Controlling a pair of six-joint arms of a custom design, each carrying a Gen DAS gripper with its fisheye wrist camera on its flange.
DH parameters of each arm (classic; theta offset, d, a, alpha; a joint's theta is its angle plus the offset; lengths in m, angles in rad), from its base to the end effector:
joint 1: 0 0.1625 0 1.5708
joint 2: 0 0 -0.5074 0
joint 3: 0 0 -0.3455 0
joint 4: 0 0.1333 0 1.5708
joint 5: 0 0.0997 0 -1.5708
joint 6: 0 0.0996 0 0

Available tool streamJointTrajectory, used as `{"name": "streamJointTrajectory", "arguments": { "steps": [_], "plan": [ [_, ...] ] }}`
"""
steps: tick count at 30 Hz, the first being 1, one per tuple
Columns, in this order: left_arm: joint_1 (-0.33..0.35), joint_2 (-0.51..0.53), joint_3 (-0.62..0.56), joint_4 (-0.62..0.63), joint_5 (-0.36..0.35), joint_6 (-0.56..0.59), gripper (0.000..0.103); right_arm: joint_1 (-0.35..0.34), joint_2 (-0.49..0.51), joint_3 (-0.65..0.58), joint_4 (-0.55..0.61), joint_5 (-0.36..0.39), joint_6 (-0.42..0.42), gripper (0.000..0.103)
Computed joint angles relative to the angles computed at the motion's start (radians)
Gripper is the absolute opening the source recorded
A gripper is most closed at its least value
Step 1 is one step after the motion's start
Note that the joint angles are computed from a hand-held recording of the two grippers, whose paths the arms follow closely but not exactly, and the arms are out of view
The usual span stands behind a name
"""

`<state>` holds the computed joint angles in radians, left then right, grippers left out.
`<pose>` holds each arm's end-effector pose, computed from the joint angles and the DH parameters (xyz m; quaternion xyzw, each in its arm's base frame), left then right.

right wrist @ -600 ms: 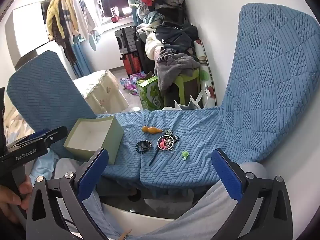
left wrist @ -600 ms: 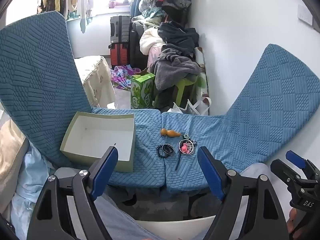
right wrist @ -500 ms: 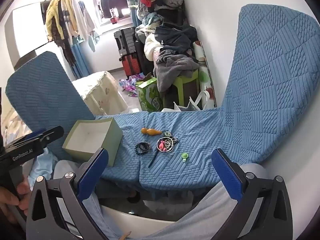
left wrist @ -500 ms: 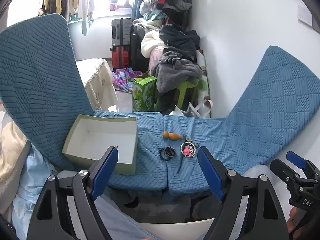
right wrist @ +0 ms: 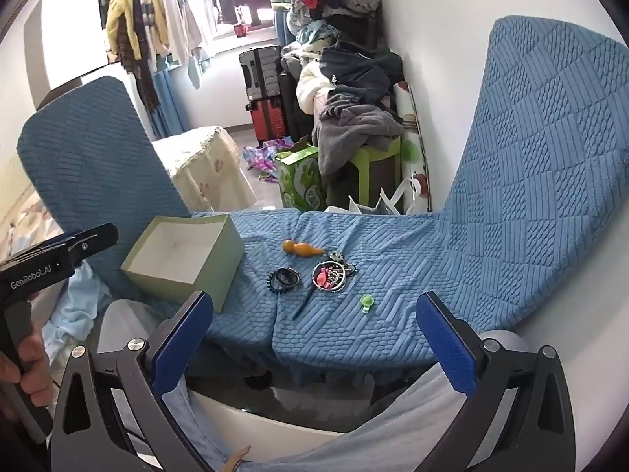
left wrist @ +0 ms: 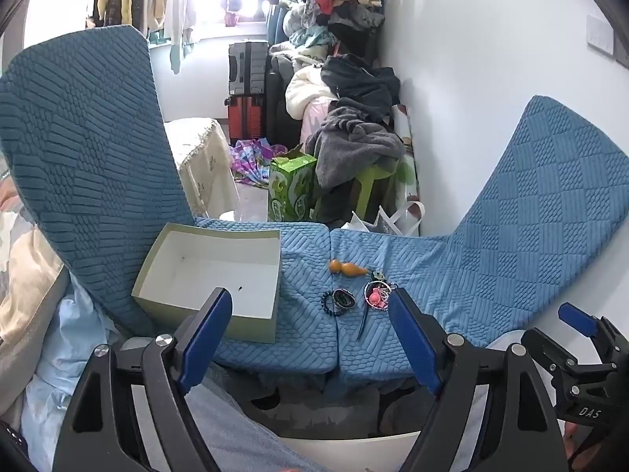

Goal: Organize jewelry

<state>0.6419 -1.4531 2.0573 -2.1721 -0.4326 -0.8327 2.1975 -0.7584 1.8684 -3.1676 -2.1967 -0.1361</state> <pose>-0.2213 -0.4447 0.4281 0.0413 0.8414 -0.4148 0.3440 0.4407 -0.4808 0.1773 0.2748 -0.8847 0.2950 0.2342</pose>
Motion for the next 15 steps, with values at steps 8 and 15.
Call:
{"name": "streamJointTrajectory", "arguments": {
  "steps": [8,15],
  "plan": [
    [-0.022,-0.029,0.023,0.018,-0.005,-0.025,0.082,0.011,0.0,0.021,-0.018,-0.006,-0.001,0.103],
    [-0.026,-0.035,0.032,0.008,-0.006,-0.019,0.082,0.013,-0.001,0.027,-0.028,-0.011,0.0,0.103]
  ]
}}
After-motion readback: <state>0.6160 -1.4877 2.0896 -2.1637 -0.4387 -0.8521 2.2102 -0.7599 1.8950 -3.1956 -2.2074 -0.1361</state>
